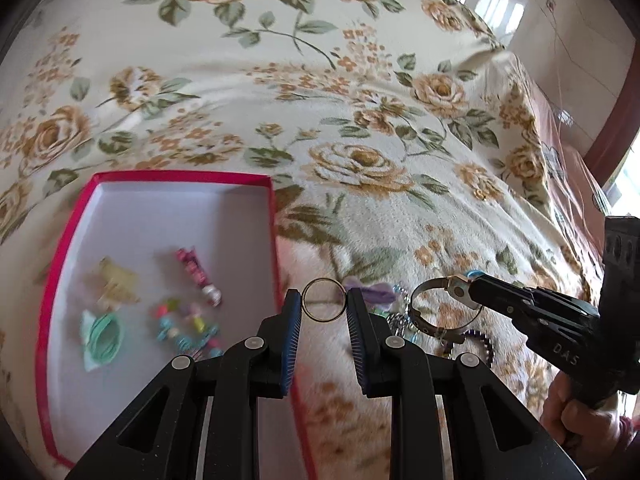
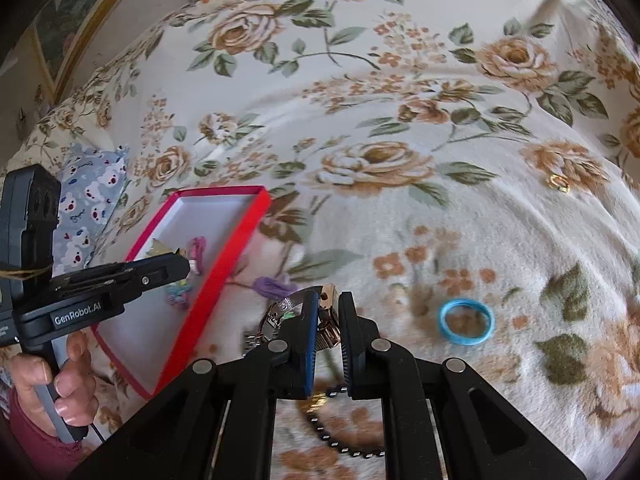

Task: Organize jewelry
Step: 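Place the gold ring in the box with left tool while right tool places silver bangle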

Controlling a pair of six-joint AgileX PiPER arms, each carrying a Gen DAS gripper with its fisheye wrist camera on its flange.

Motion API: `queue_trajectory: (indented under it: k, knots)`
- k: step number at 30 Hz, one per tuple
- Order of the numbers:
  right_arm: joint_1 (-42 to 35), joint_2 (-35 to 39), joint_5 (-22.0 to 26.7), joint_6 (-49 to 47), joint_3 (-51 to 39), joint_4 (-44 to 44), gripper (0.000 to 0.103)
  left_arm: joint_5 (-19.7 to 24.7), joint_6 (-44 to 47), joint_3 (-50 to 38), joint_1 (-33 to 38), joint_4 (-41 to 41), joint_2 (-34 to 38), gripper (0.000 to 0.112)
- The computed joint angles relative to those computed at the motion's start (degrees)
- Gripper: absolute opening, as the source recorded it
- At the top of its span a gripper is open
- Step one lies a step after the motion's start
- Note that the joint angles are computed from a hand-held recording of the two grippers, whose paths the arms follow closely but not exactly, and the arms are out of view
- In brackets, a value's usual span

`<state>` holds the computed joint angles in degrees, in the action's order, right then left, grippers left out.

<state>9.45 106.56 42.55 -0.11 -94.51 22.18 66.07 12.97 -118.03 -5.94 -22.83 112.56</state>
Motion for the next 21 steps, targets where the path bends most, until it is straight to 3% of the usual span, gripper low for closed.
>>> queue_trajectory:
  k: [7,21]
  knots:
    - [4.0,0.4,0.2,0.8,-2.1,-0.4,0.010,-2.6,1.8,11.0,4.6,-1.3,-8.2,0.022]
    - [11.9,6.8,3.0,2.3,-13.5,-1.0,0.010,-1.4,5.9,20.2,15.4,-3.1,-16.4,0.022]
